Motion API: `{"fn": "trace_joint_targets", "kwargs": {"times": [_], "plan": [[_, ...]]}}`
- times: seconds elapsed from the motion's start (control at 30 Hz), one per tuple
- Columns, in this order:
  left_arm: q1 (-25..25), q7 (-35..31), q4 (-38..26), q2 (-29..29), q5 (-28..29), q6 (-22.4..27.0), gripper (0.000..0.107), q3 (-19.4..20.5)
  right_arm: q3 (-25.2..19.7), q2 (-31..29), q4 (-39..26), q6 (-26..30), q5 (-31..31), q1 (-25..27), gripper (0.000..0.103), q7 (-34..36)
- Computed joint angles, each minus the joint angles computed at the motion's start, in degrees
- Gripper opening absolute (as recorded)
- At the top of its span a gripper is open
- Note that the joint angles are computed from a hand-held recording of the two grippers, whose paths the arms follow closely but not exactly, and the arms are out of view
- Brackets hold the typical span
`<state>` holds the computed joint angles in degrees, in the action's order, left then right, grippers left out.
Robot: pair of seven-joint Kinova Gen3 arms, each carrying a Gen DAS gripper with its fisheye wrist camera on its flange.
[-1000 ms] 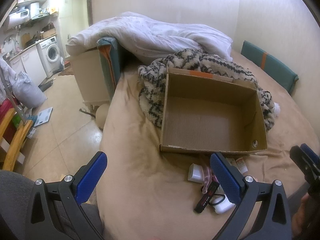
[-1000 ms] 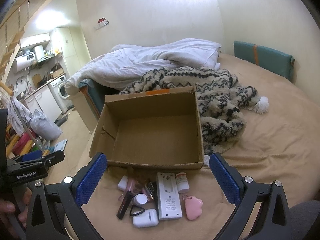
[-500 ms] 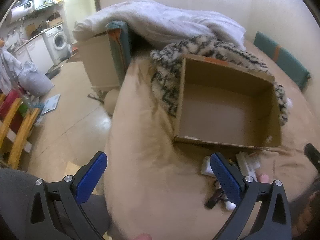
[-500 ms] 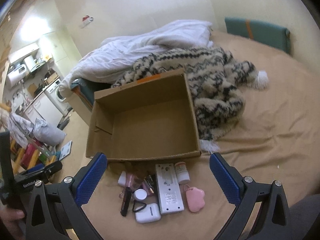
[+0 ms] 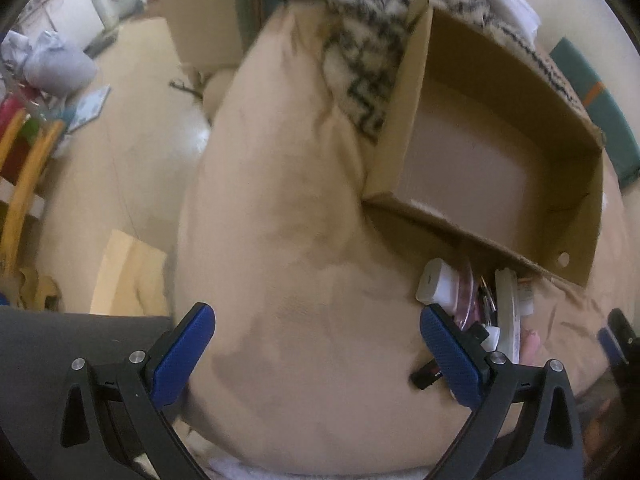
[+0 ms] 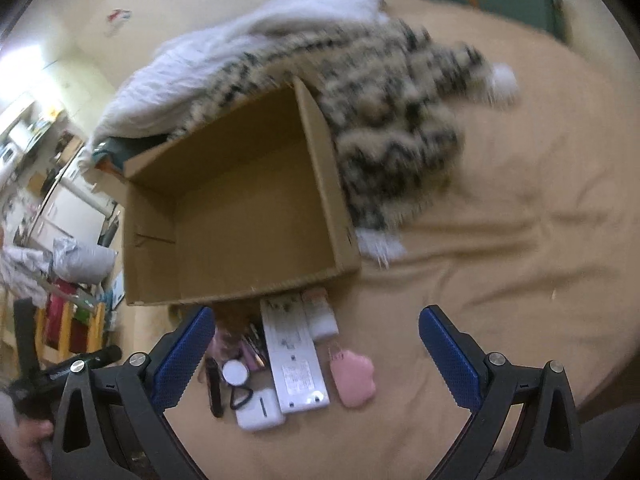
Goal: Organize rigid objects
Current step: 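Grasp the white power adapter with the left tool while the right tool grasps the pink keychain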
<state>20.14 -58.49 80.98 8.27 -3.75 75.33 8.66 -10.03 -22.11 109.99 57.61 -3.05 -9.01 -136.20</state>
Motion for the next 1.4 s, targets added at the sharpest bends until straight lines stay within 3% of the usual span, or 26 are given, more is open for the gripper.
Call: {"fn": "trace_joint_targets", "kwargs": {"times": [0.13, 0.4, 0.53, 0.7, 0.87, 0.93, 0.97, 1.0, 1.03, 1.07, 1.13, 1.23, 1.4], "plan": [[1.04, -1.17, -2.11, 3.96, 2.47, 0.54, 0.093, 0.90, 5.30, 0.79, 1.67, -0.67, -6.57, -1.49, 0.103, 3.47], [5.48, -0.47, -8.29, 12.78, 1.03, 2.12, 0.092, 0.15, 3.98, 2.92, 0.85, 0.50, -6.77, -0.89, 0.103, 4.91], [7.31, -2.28, -12.02, 17.31, 1.36, 5.24, 0.086, 0.20, 4.30, 3.94, 0.50, 0.56, -7.30, -1.23, 0.103, 5.99], [9.33, -3.57, -14.55, 19.64, 1.01, 4.60, 0.085, -0.31, 3.62, 5.23, -0.05, 1.10, -6.50, -1.33, 0.103, 5.88], [11.35, -5.65, -18.58, 23.66, 1.03, 7.64, 0.083, -0.54, 4.97, 6.20, 0.40, 2.45, -7.24, -0.76, 0.103, 5.96], [11.46, -6.23, -19.52, 24.41, 1.28, 7.96, 0.073, -0.74, 6.54, 8.05, 0.02, 4.49, -8.02, -0.59, 0.103, 7.81], [10.89, -6.88, -19.43, 24.40, 2.31, 7.53, 0.065, -0.50, 7.51, 8.81, 0.05, 5.02, -9.02, -0.52, 0.099, 9.34], [10.43, -7.47, -19.15, 24.29, 3.27, 7.01, 0.061, -0.29, 8.62, 10.10, -0.03, 5.90, -10.22, -0.43, 0.083, 11.41], [9.70, -8.33, -18.64, 24.02, 4.73, 6.23, 0.047, 0.13, 9.32, 11.12, 0.18, 6.38, -11.32, -0.11, 0.074, 12.93], [9.50, -8.62, -18.93, 24.10, 5.35, 6.31, 0.042, 0.37, 10.02, 11.93, 0.58, 6.61, -12.79, 0.32, 0.071, 14.40], [11.04, -8.08, -20.00, 23.85, 4.46, 7.40, 0.041, -0.20, 10.53, 13.42, 1.10, 7.47, -14.81, 1.18, 0.054, 16.47], [11.28, -7.99, -18.95, 23.22, 4.52, 6.46, 0.039, -0.46, 9.30, 14.23, 1.09, 7.92, -15.28, 1.53, 0.053, 17.39], [11.66, -5.89, -16.25, 21.11, 3.01, 5.90, 0.039, -1.27, 5.18, 17.03, -1.34, 8.74, -10.02, -0.82, 0.053, 14.48]]}}
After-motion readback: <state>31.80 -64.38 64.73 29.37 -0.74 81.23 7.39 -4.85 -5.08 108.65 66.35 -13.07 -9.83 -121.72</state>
